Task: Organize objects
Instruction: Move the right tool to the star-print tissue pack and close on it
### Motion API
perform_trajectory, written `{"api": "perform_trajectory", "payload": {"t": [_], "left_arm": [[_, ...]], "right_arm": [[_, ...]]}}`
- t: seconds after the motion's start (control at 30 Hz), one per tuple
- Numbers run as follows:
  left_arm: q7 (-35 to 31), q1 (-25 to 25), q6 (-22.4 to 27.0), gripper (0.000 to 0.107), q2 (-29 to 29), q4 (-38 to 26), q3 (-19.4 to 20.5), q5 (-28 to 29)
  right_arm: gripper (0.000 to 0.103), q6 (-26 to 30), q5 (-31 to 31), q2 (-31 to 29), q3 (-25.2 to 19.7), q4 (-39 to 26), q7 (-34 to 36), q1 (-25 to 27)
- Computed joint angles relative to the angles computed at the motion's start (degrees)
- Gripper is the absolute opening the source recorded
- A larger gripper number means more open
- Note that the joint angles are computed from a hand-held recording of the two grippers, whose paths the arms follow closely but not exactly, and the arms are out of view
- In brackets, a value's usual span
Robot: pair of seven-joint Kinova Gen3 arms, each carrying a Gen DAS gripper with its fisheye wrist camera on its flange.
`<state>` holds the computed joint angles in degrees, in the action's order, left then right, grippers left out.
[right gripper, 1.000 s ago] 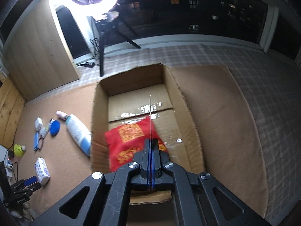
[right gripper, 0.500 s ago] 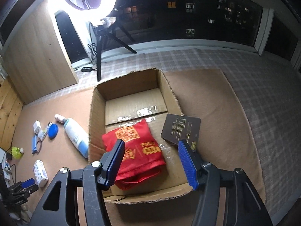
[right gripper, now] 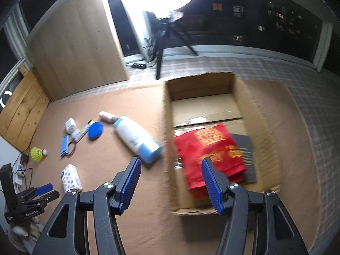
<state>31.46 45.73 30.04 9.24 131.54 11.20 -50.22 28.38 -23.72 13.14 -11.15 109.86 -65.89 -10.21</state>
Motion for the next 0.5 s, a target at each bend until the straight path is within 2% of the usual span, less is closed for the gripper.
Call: {"api": "perform_trajectory", "payload": {"t": [0.1,0.33,0.5], "left_arm": [[-1.1,0.2,3.0,0.060,-0.8,-0.5,0.8,1.6],[-1.7,0.3,10.7,0.063,-2.6,-1.5,3.6,2.8],[-1.4,-0.5,12.4,0.064,-3.9,-0.7,5.2,2.7]], "right_arm": [[0.055,-2.2,0.4,-0.3,-0.6,1.4,-1.7,-2.0],[0.055,-6.6,-3.0,-0.5,-4.0,4.0,-0.5,-3.8],[0.055,-8.0,-2.2,0.7,-5.4,4.1,-2.2,-6.3]]}}
